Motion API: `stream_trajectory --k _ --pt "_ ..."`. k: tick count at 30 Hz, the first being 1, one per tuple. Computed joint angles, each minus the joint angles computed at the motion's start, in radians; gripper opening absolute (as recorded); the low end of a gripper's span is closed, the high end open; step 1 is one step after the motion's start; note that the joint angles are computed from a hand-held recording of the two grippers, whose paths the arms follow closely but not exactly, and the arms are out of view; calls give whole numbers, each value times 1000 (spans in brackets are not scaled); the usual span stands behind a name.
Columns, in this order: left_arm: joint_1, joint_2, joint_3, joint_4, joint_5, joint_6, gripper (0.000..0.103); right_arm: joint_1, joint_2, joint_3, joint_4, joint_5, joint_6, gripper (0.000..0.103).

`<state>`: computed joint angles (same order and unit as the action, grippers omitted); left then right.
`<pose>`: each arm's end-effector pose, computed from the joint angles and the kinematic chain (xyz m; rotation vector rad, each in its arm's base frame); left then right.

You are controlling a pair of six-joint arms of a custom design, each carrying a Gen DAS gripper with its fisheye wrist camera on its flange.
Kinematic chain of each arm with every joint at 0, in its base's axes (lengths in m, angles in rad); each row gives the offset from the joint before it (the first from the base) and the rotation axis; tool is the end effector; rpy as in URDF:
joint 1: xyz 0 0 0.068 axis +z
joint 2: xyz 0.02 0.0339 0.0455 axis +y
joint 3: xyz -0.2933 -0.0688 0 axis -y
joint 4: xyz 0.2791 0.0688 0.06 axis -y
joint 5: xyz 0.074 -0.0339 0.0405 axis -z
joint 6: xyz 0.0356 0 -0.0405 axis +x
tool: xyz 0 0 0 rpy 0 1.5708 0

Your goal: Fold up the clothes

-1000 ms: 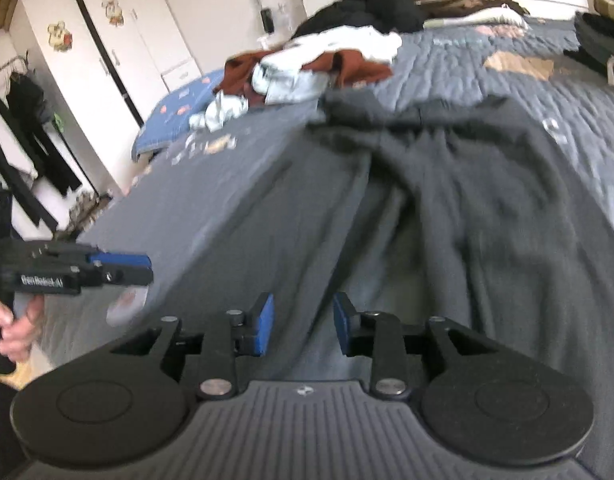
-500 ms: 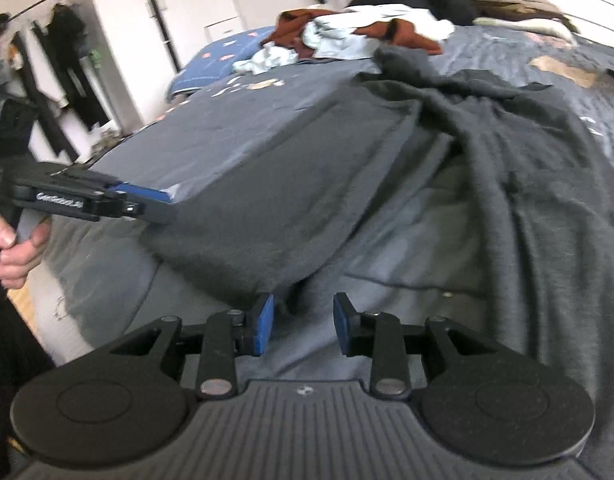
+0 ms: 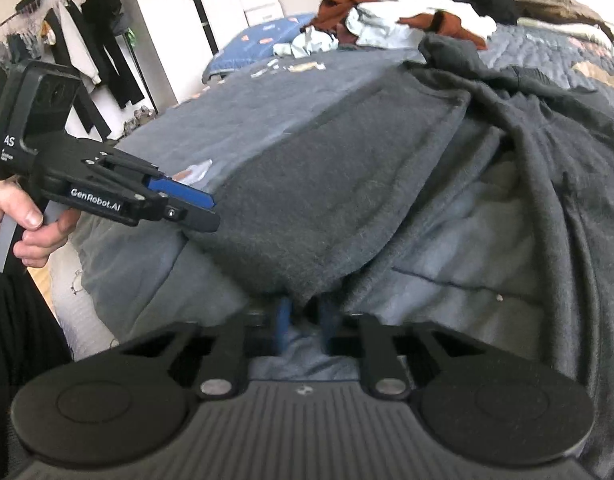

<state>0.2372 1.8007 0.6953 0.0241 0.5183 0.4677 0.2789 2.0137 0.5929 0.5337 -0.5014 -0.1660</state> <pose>0.3104 0.0569 0.0840 0.4487 2.4470 -0.4036 0.2964 0.1027 0.0299 -0.7457 2.3016 0.6644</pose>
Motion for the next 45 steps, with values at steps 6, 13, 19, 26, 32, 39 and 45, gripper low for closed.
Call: stream_trajectory --k 6,13,19,26,32,39,45 --pt "80 -24 19 -38 77 3 0 -38 -150 -44 -127 -31 -32 2" --pt "117 -29 40 -92 140 1 2 -46 -118 -25 -171 14 -71 2" --pt "40 -22 11 -61 55 59 38 -43 -104 -22 -154 1 -42 3" --pt "-3 43 38 -74 4 81 36 -44 -99 -18 -159 1 -29 3" --pt "78 37 78 -181 114 131 6 -56 -104 -17 -168 -16 -29 3" --pt "132 37 99 -196 124 115 6 -31 -107 -19 -200 27 -93 0" --pt "75 11 50 -125 61 117 7 -57 -129 -35 -163 -37 -57 2"
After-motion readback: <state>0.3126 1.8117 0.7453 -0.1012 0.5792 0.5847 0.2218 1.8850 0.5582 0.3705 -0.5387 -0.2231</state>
